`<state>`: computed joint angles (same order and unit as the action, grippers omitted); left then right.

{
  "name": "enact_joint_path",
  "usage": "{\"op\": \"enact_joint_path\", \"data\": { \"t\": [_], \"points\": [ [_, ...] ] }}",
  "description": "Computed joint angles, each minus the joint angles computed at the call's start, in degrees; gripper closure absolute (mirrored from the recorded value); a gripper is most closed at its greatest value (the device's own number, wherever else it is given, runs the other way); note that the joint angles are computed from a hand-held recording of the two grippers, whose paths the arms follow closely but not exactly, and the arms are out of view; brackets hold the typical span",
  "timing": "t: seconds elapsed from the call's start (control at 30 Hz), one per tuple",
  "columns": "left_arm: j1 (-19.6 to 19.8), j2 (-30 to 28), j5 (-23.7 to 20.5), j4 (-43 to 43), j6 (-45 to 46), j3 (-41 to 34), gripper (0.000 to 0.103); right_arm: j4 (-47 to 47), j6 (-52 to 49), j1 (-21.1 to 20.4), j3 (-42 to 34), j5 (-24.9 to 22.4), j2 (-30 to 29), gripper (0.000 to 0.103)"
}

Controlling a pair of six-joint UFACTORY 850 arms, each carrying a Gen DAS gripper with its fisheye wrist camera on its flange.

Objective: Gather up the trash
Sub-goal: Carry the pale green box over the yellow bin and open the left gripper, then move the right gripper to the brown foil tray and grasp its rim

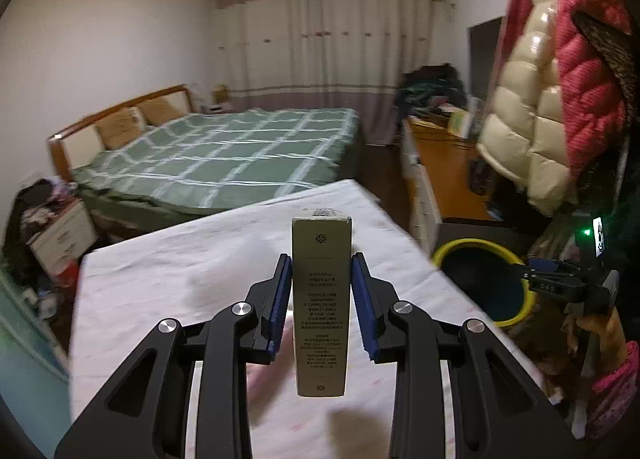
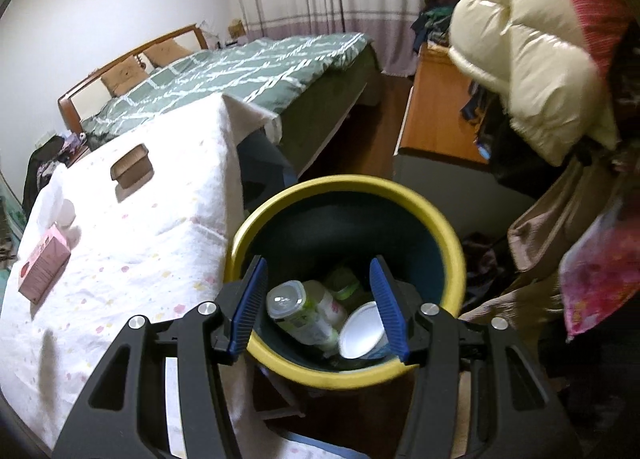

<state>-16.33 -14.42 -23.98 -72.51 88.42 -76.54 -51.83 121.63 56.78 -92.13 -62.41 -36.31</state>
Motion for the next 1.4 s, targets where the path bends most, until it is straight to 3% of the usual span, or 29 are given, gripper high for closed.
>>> {"op": "enact_joint_path", "data": {
  "t": [0.43,0.7,0.87,1.0,1.07,1.23,1.4],
  "points": [
    [-13.42,-11.52,-5.14,12.05,-11.58,-12.32,0.072,0.23,8.71,3.93,11.02,-5.58,8.28,0.052],
    [-21.16,-19.64,-5.60,21.76,-21.51,-19.81,0.072,0.47,11.38,4.91,14.56,-4.34,10.26,0.052],
    [-23.62,-24.27,-6.03,28.95,-27.97,-23.86,0.072,1.26,11.77,4.98,15.50,-2.93,10.38,0.051],
    [-24.59,-26.76,-6.10,33.52,-32.69,-26.18,0.071,1.74,12.33,5.02,15.98,-2.01,10.23,0.051],
    [-24.38,-26.25,-5.43,32.66,-32.17,-25.42,0.060,1.79,12.35,4.93,15.88,-1.72,10.09,0.051],
    [-22.07,-22.22,-4.01,27.38,-28.01,-21.48,0.047,1.47,11.30,4.58,14.78,-0.97,9.33,0.051],
    [-16.90,-14.15,-2.43,17.29,-19.82,-12.81,0.031,1.01,9.45,4.08,12.16,0.28,7.38,0.050]
  ]
}}
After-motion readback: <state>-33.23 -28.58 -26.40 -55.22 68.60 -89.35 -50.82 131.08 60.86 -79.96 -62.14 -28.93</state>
